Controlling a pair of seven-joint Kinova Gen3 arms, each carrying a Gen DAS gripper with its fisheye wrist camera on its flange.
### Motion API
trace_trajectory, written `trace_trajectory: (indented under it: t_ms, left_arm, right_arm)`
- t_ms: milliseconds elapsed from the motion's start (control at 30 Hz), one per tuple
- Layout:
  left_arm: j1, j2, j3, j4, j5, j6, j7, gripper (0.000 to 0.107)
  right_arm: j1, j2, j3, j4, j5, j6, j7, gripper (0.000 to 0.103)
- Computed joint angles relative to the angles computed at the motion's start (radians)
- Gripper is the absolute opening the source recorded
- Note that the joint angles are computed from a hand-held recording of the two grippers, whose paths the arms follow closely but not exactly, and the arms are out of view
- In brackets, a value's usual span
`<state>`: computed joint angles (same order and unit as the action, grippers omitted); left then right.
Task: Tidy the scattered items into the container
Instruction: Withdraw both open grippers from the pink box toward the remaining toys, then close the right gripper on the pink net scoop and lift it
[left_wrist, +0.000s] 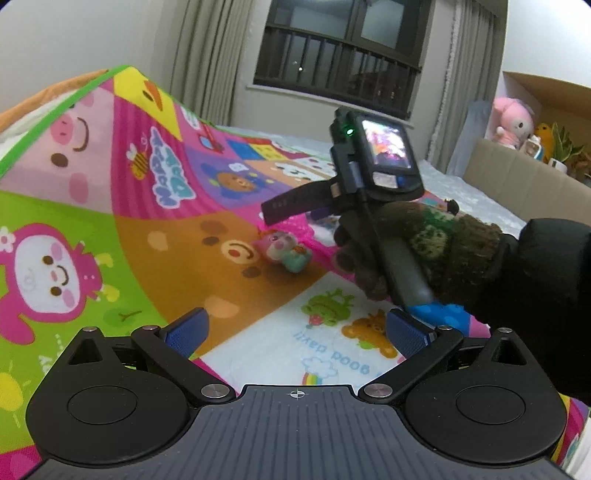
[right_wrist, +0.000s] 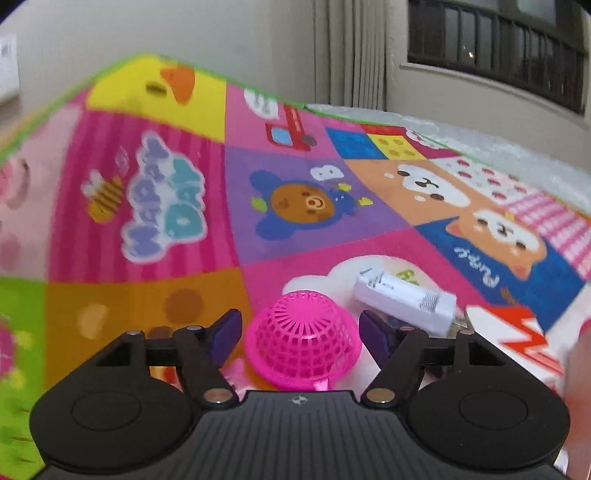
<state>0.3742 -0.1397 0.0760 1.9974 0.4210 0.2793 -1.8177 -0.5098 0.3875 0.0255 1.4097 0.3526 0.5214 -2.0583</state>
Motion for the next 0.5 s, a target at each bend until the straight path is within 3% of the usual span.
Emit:
trace_trajectory:
  t_ms: [33,67,233,333,400,500]
  left_arm:
    - [-0.001,0.004,-0.001,-0.002,0.000,0.003,0.002,0.103]
    - [-0.007,0.007,0.004,-0.002,-0.005,0.003,0.011,0.103]
    - [-0.031,0.010,0.035,-0.011,-0.061,0.020,0.066,0.103]
    - [0.008,-0.006,0.007,-0.009,-0.021,0.044,0.009,0.103]
    - [0.033,-0.019,-0.010,-0.002,0.015,0.065,-0.042,0.103]
    - [0.038,-0.030,0.007,0.003,0.021,0.094,-0.056,0.103]
  right_arm:
    - [0.014,0.013,-0.015,-0.014,-0.011,0.017,0.013,0.070]
    - [0.028,0.020,-0.025,-0.020,-0.035,0.026,0.032,0.061]
    - [0.111,-0.049,-0.091,0.073,-0.146,-0.013,0.125,0.061]
    - [0.132,-0.136,-0.110,0.169,-0.194,-0.002,0.222,0.061]
    - [0.134,-0.220,-0.110,0.262,-0.181,-0.015,0.215,0.061]
    - [0.250,-0.359,-0.222,0.381,-0.161,0.001,0.188,0.061]
